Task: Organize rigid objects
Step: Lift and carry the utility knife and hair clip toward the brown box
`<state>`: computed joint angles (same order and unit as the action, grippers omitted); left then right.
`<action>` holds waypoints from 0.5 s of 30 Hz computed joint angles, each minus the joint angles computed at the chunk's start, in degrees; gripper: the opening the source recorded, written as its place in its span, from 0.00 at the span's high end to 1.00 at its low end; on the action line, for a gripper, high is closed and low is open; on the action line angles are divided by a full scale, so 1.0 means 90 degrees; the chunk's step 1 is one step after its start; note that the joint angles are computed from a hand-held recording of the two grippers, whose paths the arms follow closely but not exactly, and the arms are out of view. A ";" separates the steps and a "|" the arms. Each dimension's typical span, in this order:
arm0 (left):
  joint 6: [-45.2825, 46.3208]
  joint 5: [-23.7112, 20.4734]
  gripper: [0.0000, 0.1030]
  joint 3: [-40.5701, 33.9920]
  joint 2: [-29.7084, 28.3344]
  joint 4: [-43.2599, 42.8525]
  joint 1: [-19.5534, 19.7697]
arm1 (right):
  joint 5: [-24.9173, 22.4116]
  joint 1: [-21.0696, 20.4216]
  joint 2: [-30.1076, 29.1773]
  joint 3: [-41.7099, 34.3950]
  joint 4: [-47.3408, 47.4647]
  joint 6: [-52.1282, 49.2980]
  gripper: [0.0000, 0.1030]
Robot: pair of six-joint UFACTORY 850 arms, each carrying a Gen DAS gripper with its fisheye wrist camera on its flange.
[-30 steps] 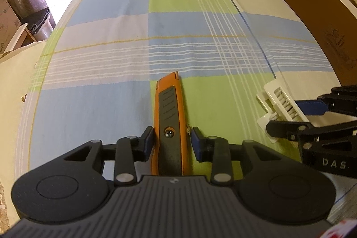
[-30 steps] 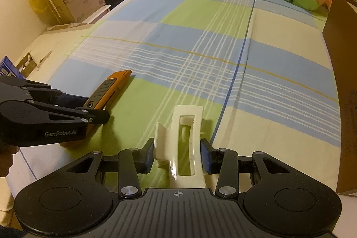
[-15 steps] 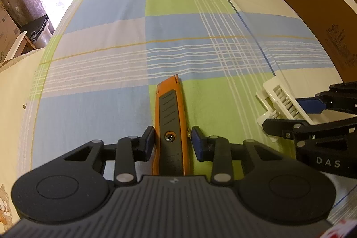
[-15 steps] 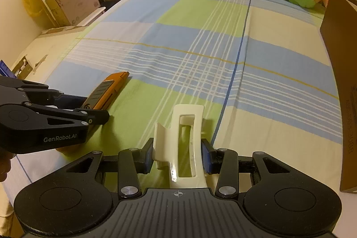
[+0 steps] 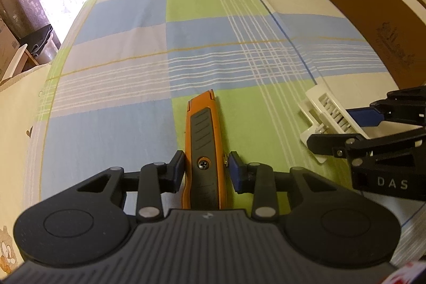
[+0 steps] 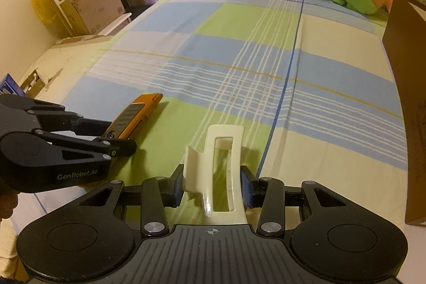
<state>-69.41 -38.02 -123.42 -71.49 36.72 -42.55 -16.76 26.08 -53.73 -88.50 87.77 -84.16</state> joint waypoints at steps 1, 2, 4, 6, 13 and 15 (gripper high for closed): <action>-0.0043 0.0019 0.71 0.0051 0.0042 0.0046 -0.0009 | -0.0008 -0.0007 0.0031 0.0037 0.0080 -0.0060 0.62; -0.0092 0.0039 0.71 0.0116 0.0092 0.0101 -0.0020 | -0.0014 -0.0013 0.0061 0.0068 0.0125 -0.0090 0.62; -0.0153 0.0053 0.71 0.0189 0.0167 0.0175 -0.0035 | -0.0007 -0.0020 0.0120 0.0129 0.0282 -0.0212 0.62; -0.0183 0.0079 0.71 0.0244 0.0237 0.0221 -0.0049 | -0.0015 -0.0036 0.0190 0.0200 0.0485 -0.0382 0.62; -0.0150 0.0128 0.71 0.0195 0.0378 0.0363 -0.0089 | 0.0003 -0.0102 0.0471 0.0460 0.1125 -0.0917 0.62; -0.0088 0.0144 0.71 0.0103 0.0376 0.0380 -0.0101 | 0.0015 -0.0127 0.0570 0.0551 0.1329 -0.1103 0.62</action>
<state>-70.20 -36.73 -122.49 -68.11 40.13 -43.46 -16.62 24.93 -48.60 -83.54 99.73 -94.09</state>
